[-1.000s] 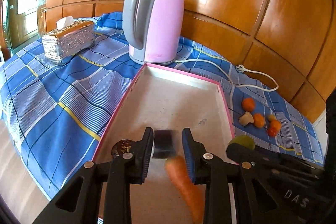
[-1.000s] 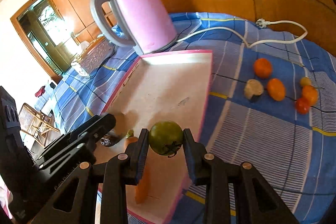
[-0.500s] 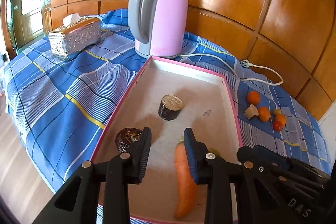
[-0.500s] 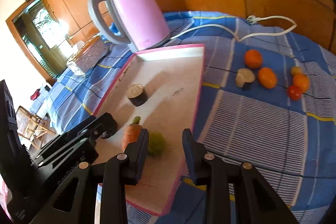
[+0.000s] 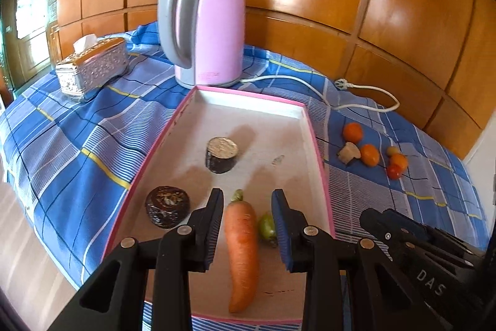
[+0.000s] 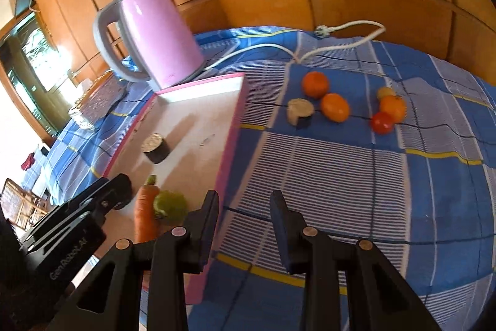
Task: Organize fruits
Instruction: 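Move both tools back toward the remaining fruits on the bedspread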
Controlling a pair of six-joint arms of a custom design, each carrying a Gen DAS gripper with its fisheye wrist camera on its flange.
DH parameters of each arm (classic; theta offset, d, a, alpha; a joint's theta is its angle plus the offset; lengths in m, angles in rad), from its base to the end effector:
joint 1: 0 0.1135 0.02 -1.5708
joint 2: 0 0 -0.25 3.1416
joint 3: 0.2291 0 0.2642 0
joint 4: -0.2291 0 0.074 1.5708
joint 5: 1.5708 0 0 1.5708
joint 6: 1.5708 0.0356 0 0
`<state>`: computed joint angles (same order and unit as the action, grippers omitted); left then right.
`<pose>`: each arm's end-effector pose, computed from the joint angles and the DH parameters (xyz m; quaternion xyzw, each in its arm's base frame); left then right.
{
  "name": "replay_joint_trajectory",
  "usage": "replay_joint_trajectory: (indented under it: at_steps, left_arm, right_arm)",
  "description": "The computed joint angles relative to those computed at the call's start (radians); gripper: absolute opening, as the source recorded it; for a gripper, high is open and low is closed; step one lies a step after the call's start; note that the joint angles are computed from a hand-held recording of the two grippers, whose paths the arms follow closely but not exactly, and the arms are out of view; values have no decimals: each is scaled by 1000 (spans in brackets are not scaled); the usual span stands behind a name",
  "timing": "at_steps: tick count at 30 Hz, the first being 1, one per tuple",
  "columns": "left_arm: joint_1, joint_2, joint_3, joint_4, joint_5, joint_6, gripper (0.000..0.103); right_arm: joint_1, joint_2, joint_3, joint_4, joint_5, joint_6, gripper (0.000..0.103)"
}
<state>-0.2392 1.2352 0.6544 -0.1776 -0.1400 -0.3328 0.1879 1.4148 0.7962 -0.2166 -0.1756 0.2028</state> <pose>0.2586 -0.0580 0.1834 -0.0705 0.9141 -0.0496 0.3963 0.2923 0.0619 0.1793 -0.0246 0.9297 0.1498 0.3355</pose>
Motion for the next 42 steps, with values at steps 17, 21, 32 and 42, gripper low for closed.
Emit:
replay_joint_trajectory:
  at_steps: [17,21,32,42]
  left_arm:
    - [-138,96,98,-3,2,20,33]
    - [-161,141,141,-7,12,21,33]
    - [-182,304,279,2,57,54,33]
    - [-201,464,419,-7,87,70,38]
  right_arm:
    - [-159,-7,-38,20,-22,5,35]
    - [-190,0,-37,21,-28,4,35]
    - [-258,39,-27,36,-36,-7,35]
    - [-324,126,28,36,-48,-23,35]
